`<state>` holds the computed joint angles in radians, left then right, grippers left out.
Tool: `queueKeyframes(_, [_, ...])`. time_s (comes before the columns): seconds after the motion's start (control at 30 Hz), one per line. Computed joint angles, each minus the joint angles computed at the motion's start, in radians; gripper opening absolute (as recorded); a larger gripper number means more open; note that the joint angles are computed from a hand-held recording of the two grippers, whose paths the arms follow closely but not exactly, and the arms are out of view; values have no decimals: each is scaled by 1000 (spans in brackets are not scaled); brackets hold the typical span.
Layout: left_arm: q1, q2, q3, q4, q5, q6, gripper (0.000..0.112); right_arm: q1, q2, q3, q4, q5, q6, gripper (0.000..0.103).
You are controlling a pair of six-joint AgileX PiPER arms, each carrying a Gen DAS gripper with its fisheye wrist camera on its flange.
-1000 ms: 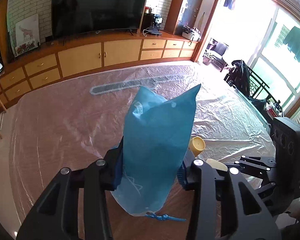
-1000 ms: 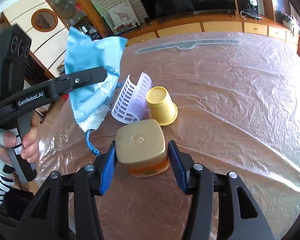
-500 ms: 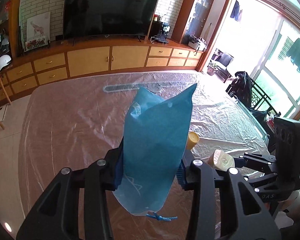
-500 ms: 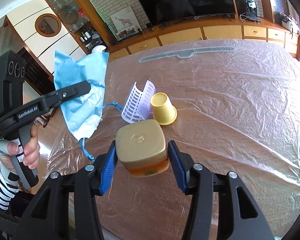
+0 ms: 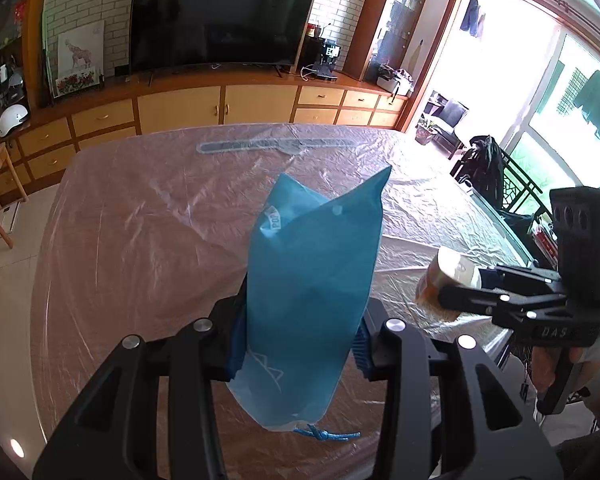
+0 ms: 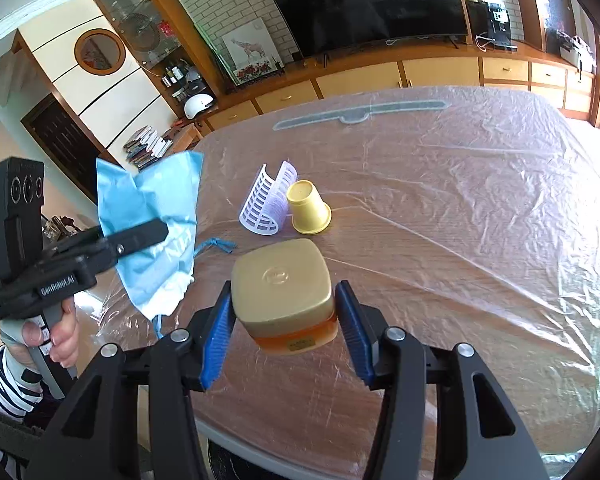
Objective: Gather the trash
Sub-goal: 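Carry the blue bag and gold jar in both grippers over the black bin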
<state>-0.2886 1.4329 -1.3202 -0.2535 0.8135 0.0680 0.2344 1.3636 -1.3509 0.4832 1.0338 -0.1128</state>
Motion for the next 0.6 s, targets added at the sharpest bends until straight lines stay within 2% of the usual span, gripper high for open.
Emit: queueKeyframes(0.6, [-138, -196, 94, 96, 35, -152, 43, -83, -122, -30, 87, 142, -119, 49])
